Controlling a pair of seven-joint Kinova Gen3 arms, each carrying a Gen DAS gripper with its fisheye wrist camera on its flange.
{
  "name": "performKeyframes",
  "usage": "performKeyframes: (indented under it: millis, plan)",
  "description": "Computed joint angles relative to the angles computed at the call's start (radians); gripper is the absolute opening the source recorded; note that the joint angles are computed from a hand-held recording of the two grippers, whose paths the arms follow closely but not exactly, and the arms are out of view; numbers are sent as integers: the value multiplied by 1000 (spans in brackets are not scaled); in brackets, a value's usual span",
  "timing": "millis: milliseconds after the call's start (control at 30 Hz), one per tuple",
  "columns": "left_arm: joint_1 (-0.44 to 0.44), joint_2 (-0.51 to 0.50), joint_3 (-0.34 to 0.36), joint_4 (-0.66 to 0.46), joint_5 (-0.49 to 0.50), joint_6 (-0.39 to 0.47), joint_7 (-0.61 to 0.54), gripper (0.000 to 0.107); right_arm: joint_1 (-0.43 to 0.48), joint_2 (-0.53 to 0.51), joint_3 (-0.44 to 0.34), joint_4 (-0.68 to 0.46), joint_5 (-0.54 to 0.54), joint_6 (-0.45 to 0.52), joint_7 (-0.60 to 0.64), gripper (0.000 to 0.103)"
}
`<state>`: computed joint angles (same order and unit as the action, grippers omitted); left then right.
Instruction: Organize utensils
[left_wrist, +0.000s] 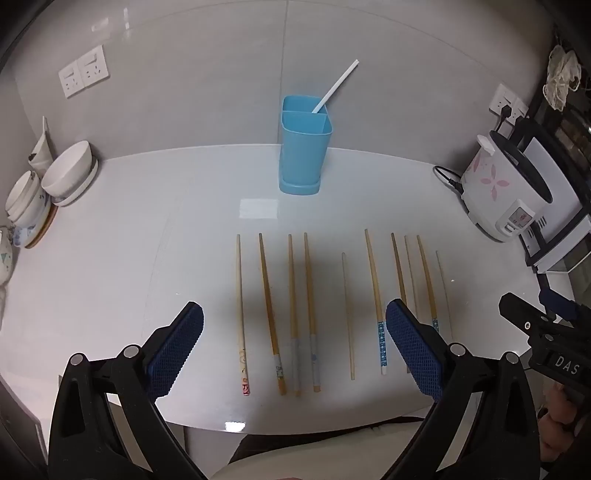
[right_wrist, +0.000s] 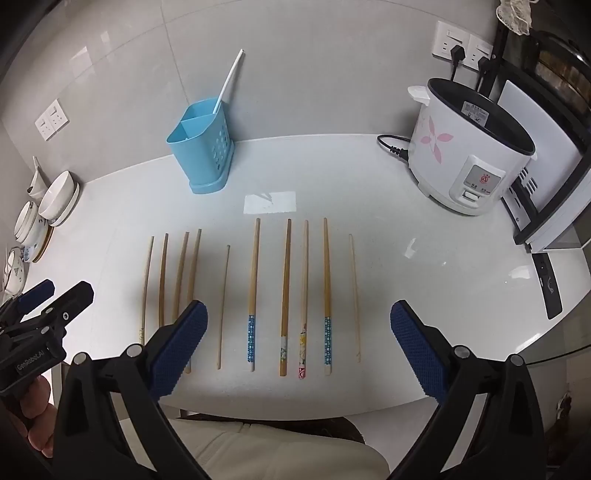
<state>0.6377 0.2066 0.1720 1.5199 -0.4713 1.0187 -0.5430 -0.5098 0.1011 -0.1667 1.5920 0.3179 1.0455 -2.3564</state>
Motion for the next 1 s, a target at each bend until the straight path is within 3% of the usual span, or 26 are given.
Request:
performKeyframes:
  millis: [1000]
  plan:
    - [19, 48, -17, -56, 18, 54, -23, 97, 12, 19, 12, -10, -27, 2, 39, 95]
